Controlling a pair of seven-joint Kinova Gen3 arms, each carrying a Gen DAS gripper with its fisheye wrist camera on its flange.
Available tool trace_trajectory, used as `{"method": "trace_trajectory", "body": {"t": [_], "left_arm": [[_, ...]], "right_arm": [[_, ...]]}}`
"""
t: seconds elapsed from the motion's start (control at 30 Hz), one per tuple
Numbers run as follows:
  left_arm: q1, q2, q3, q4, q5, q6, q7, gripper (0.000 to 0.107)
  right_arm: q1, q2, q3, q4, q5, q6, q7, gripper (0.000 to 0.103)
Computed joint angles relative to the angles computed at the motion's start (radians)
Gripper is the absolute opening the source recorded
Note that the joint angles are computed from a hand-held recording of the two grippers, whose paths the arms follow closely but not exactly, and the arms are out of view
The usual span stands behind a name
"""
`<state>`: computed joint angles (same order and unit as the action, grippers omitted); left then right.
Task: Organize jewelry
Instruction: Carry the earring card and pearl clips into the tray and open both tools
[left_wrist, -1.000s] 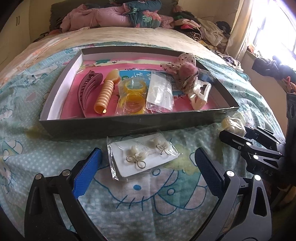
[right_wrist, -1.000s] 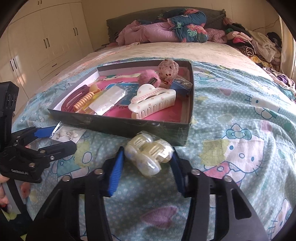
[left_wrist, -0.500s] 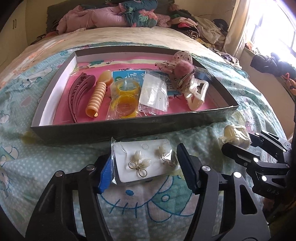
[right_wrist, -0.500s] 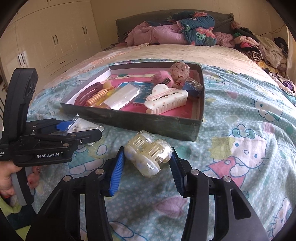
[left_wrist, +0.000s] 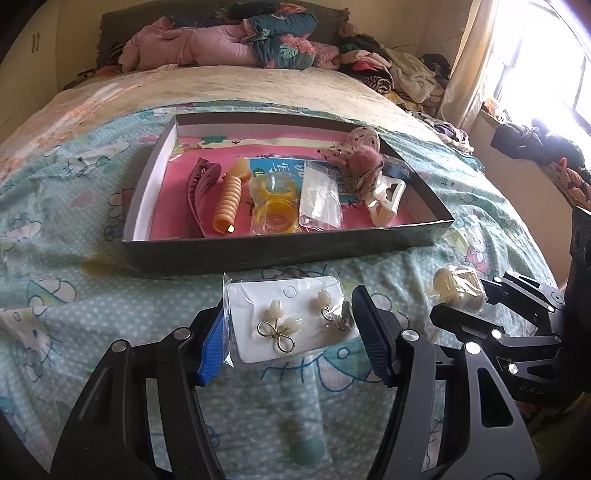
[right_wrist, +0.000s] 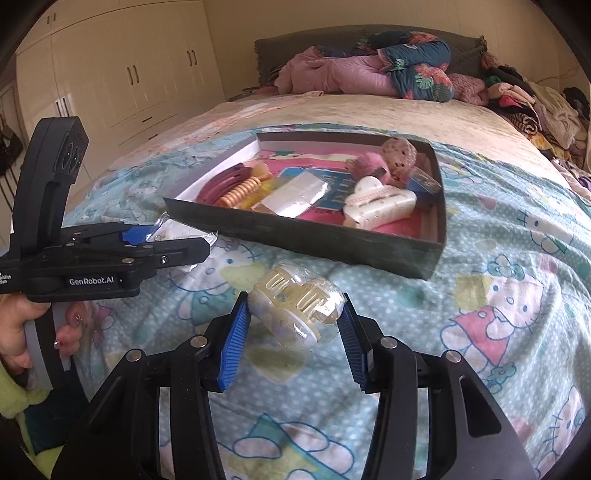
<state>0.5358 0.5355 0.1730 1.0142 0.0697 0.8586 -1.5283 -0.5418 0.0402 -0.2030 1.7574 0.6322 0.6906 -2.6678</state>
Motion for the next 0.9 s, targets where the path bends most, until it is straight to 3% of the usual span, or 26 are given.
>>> {"method": "trace_trajectory", "body": {"t": [0.2, 0.47, 0.9], "left_arm": [[-0.022, -0.024, -0.011, 0.003, -0.003, -0.015, 0.004, 0.053], [-0.027, 0.017, -0.022, -0.079, -0.016, 0.006, 0.018, 0.053], [0.013, 0.169, -0.057, -0.358, -0.054, 0.111, 0.033, 0.053]], "right_arm": [[-0.008, 0.029, 0.007, -0.059, -0.001, 0.002, 0.047, 0.046], [-0.019, 0.085, 0.045, -0.152, -0.013, -0.005, 0.127, 0.046], [-0.007, 0.162, 0.141, -0.248, -0.017, -0.002, 0.130, 0.046]]}}
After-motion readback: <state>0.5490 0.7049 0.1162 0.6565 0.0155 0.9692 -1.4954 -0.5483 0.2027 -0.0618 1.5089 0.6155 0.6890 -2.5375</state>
